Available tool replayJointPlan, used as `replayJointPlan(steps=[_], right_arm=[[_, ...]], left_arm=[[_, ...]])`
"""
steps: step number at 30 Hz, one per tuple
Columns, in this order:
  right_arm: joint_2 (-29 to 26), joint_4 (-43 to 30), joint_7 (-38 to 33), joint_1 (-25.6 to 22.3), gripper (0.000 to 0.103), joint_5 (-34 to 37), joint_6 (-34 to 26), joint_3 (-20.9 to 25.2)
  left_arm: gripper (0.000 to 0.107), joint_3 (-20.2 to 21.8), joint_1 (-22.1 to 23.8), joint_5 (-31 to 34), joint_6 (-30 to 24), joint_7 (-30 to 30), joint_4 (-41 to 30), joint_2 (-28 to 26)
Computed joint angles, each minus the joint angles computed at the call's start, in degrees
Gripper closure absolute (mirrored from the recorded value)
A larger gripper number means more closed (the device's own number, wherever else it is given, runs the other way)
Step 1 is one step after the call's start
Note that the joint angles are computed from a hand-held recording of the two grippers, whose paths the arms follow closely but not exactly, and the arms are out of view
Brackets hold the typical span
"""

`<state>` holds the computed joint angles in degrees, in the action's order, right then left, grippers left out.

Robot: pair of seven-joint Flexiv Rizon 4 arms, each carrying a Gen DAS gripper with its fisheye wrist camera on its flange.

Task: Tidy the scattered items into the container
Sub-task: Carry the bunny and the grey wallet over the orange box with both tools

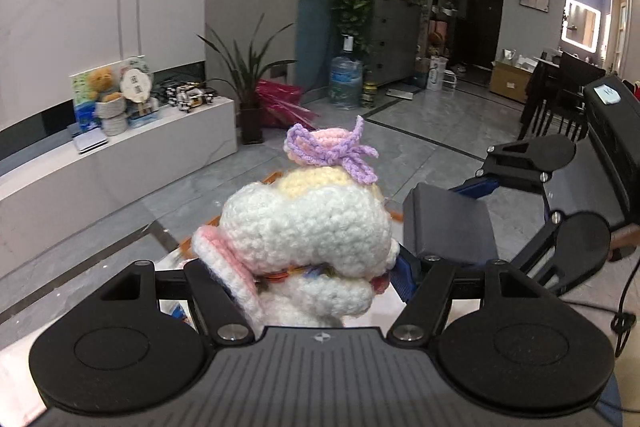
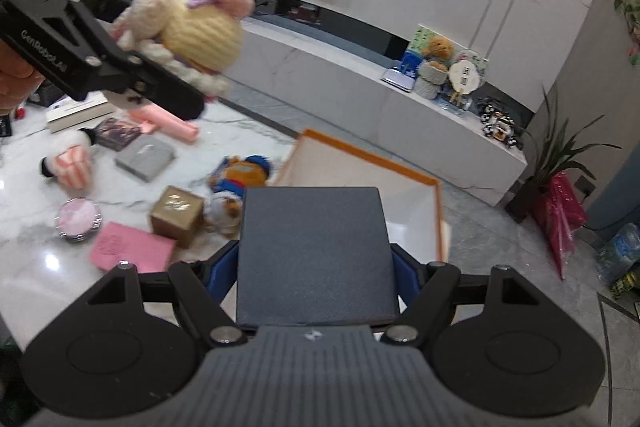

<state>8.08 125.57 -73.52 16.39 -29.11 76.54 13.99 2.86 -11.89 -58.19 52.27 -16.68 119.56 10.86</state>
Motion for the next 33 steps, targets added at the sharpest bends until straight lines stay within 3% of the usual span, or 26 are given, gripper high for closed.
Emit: replayJointPlan(steps=[11,18,24,33], right_arm=[[-6.83,-2.83,-3.73,-0.75,0.025,2.94,2.53,-2.84],[-10.88,-4.50,-7.29,-0.03,0.025,7.68,2.70,-3.34],[-13.44,-7.62,-10.60,0.86,0.025,12.93,-1.25,-2.67],[-15.46,-10.85,-15.85,1.58,0.025,20.52,-7.46,-1.37]], left_arm=[[0.028,-4.78,1.44,13.03,1.39,-11.75,-8.31,-11.37],[0.028,-6.22,3.20,13.74,-1.03,-17.67,-12.17,-16.56],[0.028,-6.59,4.55,21.67,-3.75,-26.19,-15.97,-20.64],[0.028,-6.84,5.18,28.33,-6.37,-31.15,-16.91,-21.74]])
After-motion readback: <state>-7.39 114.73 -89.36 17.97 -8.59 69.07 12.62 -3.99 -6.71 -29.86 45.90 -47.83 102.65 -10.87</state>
